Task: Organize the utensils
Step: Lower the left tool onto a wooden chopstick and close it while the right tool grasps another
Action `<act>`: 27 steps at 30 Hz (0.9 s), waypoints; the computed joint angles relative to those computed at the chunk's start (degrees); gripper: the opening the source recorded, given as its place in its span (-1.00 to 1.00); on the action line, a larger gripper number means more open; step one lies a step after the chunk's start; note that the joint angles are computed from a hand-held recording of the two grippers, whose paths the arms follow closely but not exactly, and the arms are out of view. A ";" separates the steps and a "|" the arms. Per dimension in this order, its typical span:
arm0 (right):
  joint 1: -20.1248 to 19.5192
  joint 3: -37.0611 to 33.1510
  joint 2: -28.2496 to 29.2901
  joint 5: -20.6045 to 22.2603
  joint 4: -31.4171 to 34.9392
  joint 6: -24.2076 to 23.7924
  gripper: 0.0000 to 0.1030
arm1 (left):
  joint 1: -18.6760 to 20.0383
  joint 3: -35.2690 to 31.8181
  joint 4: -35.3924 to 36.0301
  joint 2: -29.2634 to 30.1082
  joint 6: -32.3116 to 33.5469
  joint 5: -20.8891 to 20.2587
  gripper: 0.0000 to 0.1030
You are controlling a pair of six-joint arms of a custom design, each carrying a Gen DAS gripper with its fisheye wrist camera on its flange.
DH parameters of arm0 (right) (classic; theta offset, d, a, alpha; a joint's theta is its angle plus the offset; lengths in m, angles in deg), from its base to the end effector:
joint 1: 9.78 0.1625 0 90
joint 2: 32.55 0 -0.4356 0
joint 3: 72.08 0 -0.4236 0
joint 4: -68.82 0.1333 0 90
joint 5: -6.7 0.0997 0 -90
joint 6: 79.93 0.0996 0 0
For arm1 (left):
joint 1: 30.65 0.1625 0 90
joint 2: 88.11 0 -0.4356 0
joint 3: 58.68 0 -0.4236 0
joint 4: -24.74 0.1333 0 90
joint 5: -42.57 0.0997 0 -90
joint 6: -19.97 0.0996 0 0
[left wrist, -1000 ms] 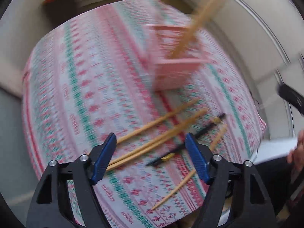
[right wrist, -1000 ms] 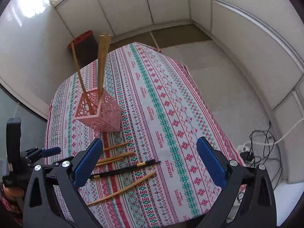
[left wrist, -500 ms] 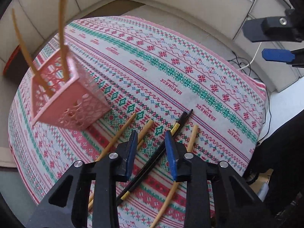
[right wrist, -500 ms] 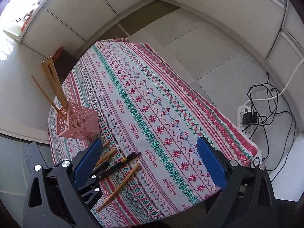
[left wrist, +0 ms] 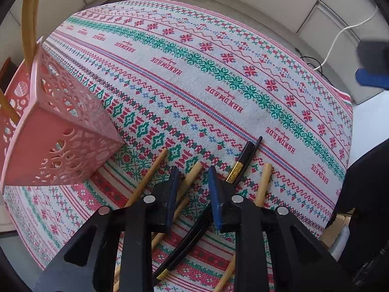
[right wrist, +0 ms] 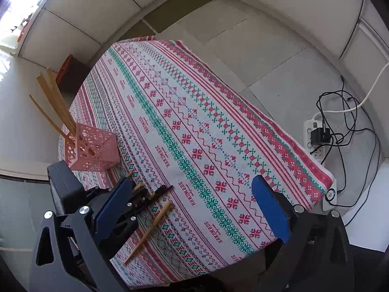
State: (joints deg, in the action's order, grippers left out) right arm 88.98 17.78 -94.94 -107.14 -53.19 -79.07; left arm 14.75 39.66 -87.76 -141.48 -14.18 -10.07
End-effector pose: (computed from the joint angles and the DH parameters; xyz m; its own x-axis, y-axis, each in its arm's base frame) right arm 0.1962 -0.6622 0.2702 -0.9111 -0.0929 0.4017 -0.1382 0.9867 -0.0852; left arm -0.2984 -0.5785 0.1014 -0.6978 0.2292 -0.6786 0.3107 0.9505 0.0015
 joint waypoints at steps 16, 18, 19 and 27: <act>0.22 3.81 1.68 -1.21 4.27 8.38 0.50 | -9.71 7.49 -2.17 -8.35 -2.61 8.94 -0.85; 0.97 4.36 2.29 -1.88 4.07 8.43 0.42 | -11.31 8.62 -2.08 -10.03 -3.98 10.98 -0.85; 1.24 4.57 2.67 -2.04 4.24 8.83 0.36 | -12.06 9.08 -2.04 -10.92 -4.57 12.00 -0.85; 4.31 7.18 5.97 -8.28 -0.57 10.74 0.06 | -15.63 11.74 -1.19 -14.89 -7.68 15.25 -0.85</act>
